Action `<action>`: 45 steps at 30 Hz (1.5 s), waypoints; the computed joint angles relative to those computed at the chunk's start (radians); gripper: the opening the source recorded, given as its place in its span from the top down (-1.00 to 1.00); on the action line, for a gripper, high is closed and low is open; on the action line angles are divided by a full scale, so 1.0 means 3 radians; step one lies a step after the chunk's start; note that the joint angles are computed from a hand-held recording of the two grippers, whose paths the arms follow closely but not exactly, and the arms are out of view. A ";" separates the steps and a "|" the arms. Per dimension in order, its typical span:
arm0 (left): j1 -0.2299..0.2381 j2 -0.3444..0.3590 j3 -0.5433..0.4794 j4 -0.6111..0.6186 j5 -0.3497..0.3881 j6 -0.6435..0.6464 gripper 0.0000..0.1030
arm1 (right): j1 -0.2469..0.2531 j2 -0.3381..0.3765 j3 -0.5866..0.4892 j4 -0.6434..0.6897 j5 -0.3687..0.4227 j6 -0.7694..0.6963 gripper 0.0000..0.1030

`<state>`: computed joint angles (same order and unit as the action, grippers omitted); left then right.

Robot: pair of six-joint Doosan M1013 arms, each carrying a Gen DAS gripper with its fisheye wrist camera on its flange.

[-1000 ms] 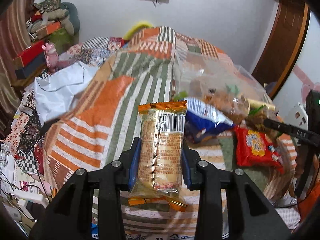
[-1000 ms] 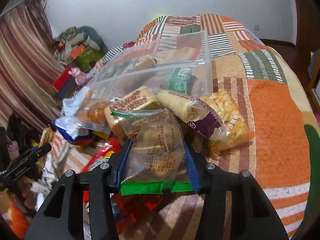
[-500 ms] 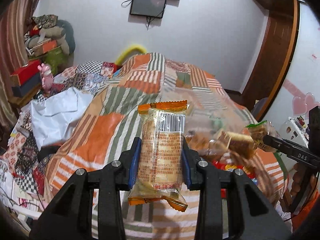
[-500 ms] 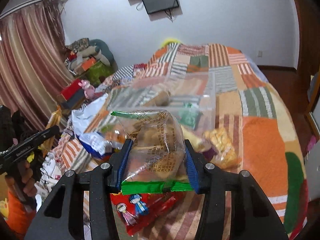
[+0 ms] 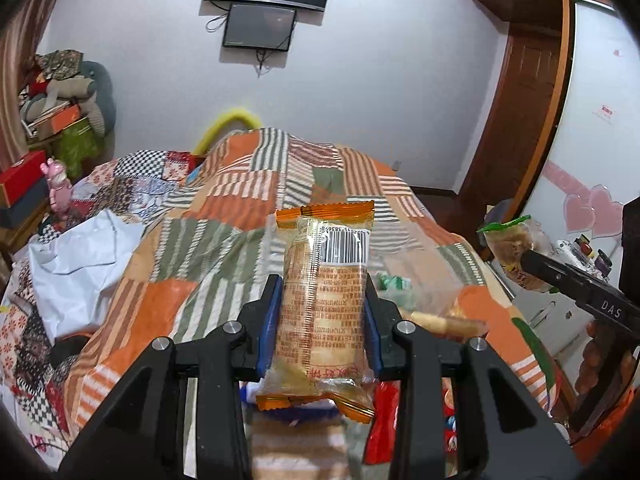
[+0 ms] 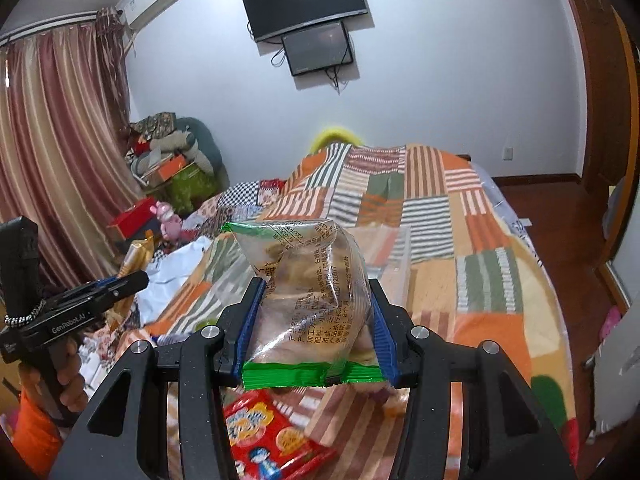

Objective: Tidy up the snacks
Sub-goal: 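Lift both held packs over the clear box and release them inside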

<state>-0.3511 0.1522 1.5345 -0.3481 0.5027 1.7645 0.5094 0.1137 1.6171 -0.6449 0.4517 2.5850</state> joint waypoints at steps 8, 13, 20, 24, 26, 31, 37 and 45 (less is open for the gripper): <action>-0.0088 0.0214 -0.0283 0.0001 0.0079 0.0027 0.30 | -0.0089 0.0037 -0.0053 0.0028 -0.0046 -0.0024 0.11; -0.0135 0.0352 -0.0460 0.0012 0.0154 0.0057 0.30 | -0.0143 0.0074 -0.0102 0.0137 -0.0059 -0.0125 0.11; -0.0195 0.0522 -0.0680 0.0081 0.0284 -0.0019 0.30 | -0.0224 0.0153 -0.0182 0.0414 -0.0066 -0.0398 0.11; -0.0236 0.0633 -0.0814 0.0156 0.0399 -0.0072 0.30 | -0.0287 0.0210 -0.0233 0.0755 -0.0092 -0.0676 0.11; -0.0257 0.0674 -0.0861 0.0197 0.0435 -0.0085 0.30 | -0.0309 0.0240 -0.0258 0.0885 -0.0087 -0.0789 0.11; -0.0285 0.0804 -0.0991 0.0312 0.0556 -0.0180 0.30 | -0.0360 0.0333 -0.0341 0.1269 -0.0024 -0.1155 0.11; -0.0275 0.0969 -0.1181 0.0374 0.0799 -0.0348 0.30 | -0.0412 0.0432 -0.0432 0.1602 0.0091 -0.1506 0.11; -0.0266 0.1112 -0.1333 0.0421 0.1017 -0.0473 0.30 | -0.0450 0.0551 -0.0546 0.1928 0.0237 -0.1815 0.11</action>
